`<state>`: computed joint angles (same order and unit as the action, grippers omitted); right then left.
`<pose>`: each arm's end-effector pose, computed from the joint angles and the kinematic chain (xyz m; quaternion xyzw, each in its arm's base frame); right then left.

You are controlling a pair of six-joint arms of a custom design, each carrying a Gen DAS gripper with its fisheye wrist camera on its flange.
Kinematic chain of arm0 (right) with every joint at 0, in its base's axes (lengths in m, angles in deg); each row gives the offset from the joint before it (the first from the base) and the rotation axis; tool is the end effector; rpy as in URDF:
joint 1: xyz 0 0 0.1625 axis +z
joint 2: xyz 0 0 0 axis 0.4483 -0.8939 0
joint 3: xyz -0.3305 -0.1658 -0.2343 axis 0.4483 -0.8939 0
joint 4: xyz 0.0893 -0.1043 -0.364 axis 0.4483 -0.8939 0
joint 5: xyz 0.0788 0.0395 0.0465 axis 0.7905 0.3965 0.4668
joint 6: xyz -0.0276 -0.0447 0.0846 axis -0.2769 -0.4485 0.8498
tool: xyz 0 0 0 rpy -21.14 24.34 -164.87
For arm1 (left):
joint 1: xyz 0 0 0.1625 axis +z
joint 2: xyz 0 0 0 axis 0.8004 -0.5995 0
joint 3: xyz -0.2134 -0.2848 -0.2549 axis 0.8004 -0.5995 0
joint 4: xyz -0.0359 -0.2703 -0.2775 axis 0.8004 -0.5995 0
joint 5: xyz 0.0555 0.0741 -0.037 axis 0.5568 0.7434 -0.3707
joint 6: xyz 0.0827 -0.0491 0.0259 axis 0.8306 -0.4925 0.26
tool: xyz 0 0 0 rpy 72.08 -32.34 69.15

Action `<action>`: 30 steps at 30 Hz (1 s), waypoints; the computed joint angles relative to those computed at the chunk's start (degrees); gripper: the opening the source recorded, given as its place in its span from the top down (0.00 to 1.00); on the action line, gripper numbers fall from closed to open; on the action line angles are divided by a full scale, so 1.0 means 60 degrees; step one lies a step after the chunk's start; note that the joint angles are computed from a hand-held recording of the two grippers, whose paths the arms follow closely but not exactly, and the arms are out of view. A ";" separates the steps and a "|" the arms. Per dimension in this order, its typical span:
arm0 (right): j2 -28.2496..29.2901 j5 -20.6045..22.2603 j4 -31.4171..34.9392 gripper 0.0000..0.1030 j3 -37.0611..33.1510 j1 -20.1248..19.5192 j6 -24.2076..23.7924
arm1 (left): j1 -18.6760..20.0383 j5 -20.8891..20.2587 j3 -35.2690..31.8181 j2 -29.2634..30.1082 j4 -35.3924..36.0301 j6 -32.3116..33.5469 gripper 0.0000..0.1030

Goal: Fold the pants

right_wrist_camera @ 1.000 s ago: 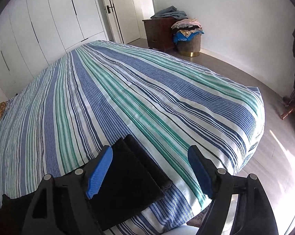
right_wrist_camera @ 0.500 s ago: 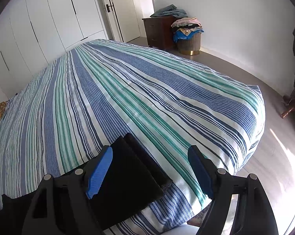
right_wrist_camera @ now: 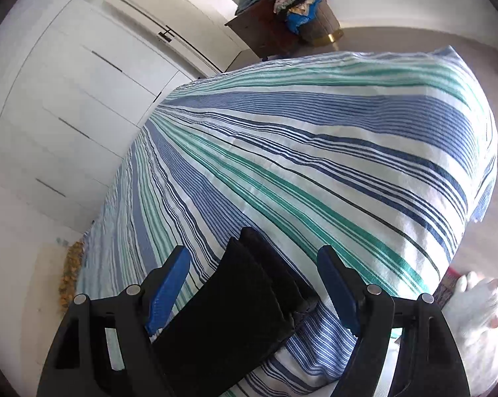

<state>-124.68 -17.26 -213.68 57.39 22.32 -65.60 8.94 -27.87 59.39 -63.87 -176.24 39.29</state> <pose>-0.1830 -0.4101 0.4953 -0.3735 -0.7109 0.5767 0.1500 -0.1760 -0.7701 0.0857 0.1868 0.8870 -0.2503 0.3401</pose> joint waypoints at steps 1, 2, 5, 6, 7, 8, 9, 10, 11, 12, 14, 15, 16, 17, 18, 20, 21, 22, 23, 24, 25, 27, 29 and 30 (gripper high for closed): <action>-0.0213 0.0376 0.0206 0.24 0.0104 -0.0283 0.0341 | -0.0051 0.0002 0.0039 0.0032 0.0088 -0.0011 0.25; -0.0432 0.0862 0.0411 0.24 0.0233 -0.0554 0.0589 | -0.0084 -0.0003 0.0069 0.0054 0.0205 -0.0095 0.25; -0.0941 0.2628 0.1488 0.24 0.0482 -0.1156 0.0731 | -0.0142 -0.0134 0.0131 0.0056 0.0560 -0.0491 0.25; -0.1020 0.2929 0.1986 0.24 0.0460 -0.1172 0.0544 | -0.0148 -0.0133 0.0117 0.0063 0.0661 -0.0575 0.25; -0.1058 0.2947 0.2585 0.24 0.0366 -0.1066 0.0256 | -0.0147 -0.0106 0.0117 0.0072 0.0666 -0.0582 0.25; -0.1031 0.2626 0.3190 0.24 0.0190 -0.0826 -0.0074 | -0.0156 -0.0042 0.0145 0.0073 0.0620 -0.0564 0.25; -0.0937 0.2045 0.3690 0.24 -0.0019 -0.0492 -0.0399 | -0.0164 0.0033 0.0177 0.0071 0.0570 -0.0543 0.25; -0.0821 0.1443 0.3963 0.24 -0.0180 -0.0188 -0.0684 | -0.0150 0.0096 0.0211 0.0070 0.0504 -0.0522 0.25; -0.0680 0.0886 0.4126 0.26 -0.0342 0.0089 -0.0902 | -0.0135 0.0133 0.0244 0.0053 0.0484 -0.0566 0.25; -0.0562 0.0499 0.4177 0.33 -0.0435 0.0241 -0.1045 | -0.0103 0.0133 0.0280 0.0037 0.0479 -0.0622 0.25; -0.0285 -0.0160 0.4265 0.44 -0.0711 0.0464 -0.0948 | -0.0036 0.0139 0.0257 0.0012 0.0653 -0.0849 0.25; -0.0113 -0.0457 0.4296 0.54 -0.0878 0.0556 -0.0891 | -0.0007 0.0139 0.0233 0.0011 0.0710 -0.0918 0.25; 0.0046 -0.0816 0.4382 0.58 -0.1044 0.0627 -0.0953 | 0.0007 0.0143 0.0225 0.0004 0.0721 -0.0976 0.25; 0.0183 -0.1250 0.4493 0.72 -0.1200 0.0679 -0.1082 | 0.0018 0.0137 0.0229 -0.0002 0.0679 -0.0977 0.25; 0.0344 -0.1809 0.4501 0.84 -0.1319 0.0847 -0.1207 | 0.0024 0.0109 0.0247 -0.0016 0.0609 -0.0965 0.25; 0.0556 -0.2474 0.4142 0.86 -0.1372 0.1091 -0.1559 | 0.0024 -0.0018 0.0337 -0.0058 0.0397 -0.0900 0.25; 0.0603 -0.2649 0.3869 0.86 -0.1321 0.1192 -0.1702 | 0.0020 -0.0071 0.0364 -0.0064 0.0331 -0.0859 0.25; 0.0660 -0.2833 0.3592 0.86 -0.1259 0.1307 -0.1823 | 0.0012 -0.0119 0.0386 -0.0059 0.0284 -0.0808 0.25; 0.0694 -0.2934 0.3316 0.87 -0.1196 0.1384 -0.1957 | 0.0000 -0.0150 0.0390 -0.0045 0.0284 -0.0757 0.25; 0.0668 -0.3029 0.3106 0.87 -0.1105 0.1432 -0.2040 | -0.0018 -0.0166 0.0384 -0.0029 0.0309 -0.0713 0.25; 0.0654 -0.3105 0.2939 0.87 -0.1035 0.1453 -0.2012 | -0.0037 -0.0179 0.0395 -0.0009 0.0294 -0.0638 0.25; 0.0651 -0.3136 0.2549 0.87 -0.0911 0.1407 -0.1818 | -0.0071 -0.0203 0.0411 0.0018 0.0307 -0.0523 0.25; 0.0567 -0.2936 0.2714 0.87 -0.0938 0.1275 -0.1653 | -0.0090 -0.0215 0.0406 0.0050 0.0377 -0.0458 0.25; 0.0490 -0.2762 0.3103 0.86 -0.1048 0.1173 -0.1642 | -0.0097 -0.0213 0.0404 0.0063 0.0412 -0.0433 0.25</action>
